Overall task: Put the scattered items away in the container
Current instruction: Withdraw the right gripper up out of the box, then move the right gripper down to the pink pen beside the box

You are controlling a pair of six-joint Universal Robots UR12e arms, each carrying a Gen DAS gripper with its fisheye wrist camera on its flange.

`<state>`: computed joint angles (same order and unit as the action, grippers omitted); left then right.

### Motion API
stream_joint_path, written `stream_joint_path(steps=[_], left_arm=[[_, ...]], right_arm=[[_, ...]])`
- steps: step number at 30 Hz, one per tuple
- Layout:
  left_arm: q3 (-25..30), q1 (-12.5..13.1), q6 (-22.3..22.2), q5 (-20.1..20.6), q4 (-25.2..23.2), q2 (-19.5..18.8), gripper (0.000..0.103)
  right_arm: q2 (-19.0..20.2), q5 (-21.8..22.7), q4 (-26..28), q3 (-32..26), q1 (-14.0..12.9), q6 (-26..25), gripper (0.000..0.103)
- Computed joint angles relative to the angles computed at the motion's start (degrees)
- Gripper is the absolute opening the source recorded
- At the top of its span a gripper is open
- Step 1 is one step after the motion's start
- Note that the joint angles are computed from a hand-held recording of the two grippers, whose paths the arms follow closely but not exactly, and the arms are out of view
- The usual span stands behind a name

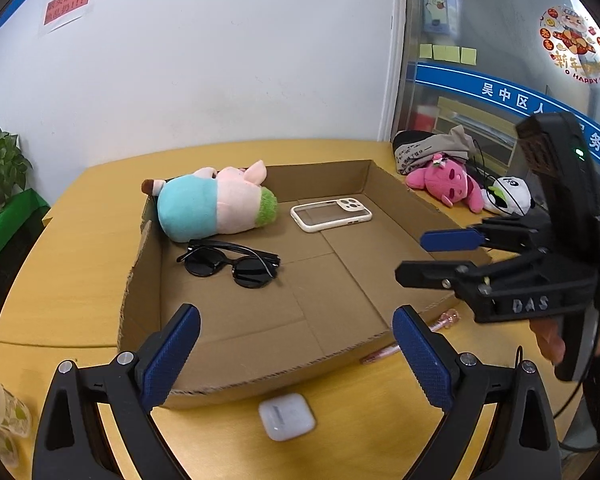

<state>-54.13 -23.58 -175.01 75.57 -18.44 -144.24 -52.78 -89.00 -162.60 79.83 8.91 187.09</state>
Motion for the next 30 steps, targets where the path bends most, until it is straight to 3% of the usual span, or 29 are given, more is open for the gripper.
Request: stream_joint_path(steps=[6, 11, 16, 19, 22, 30], left_arm=[[-2.93, -1.20, -0.45, 1.38, 3.41, 1.09, 0.103], [-4.98, -1.51, -1.00, 1.09, 2.25, 1.49, 0.103], [-6.68, -0.99, -3.58, -0.13, 0.45, 1.64, 0.103], [-7.24, -0.84, -4.98, -0.83, 0.00, 1.60, 0.103], [-7.54, -0.86, -5.90, -1.57, 0.11, 1.58, 0.103], [-7.77, -1.39, -5.29, -3.30, -0.23, 1.36, 0.103]], right_arm=[[-2.22, -2.99, -4.62, 4.94, 0.67, 1.00, 0.067], [-3.40, -3.20, -6.78, 8.78, 0.26, 0.49, 0.067], [-3.14, 0.72, -4.32, 11.60, -1.88, -2.36, 0.067], [-1.99, 0.22, -2.30, 11.70, -2.88, -4.57, 0.067], [-1.38, 1.30, -4.02, 11.76, -3.44, -7.65, 0.068], [-1.62, -0.22, -3.61, 11.96, -3.74, -12.13, 0.068]])
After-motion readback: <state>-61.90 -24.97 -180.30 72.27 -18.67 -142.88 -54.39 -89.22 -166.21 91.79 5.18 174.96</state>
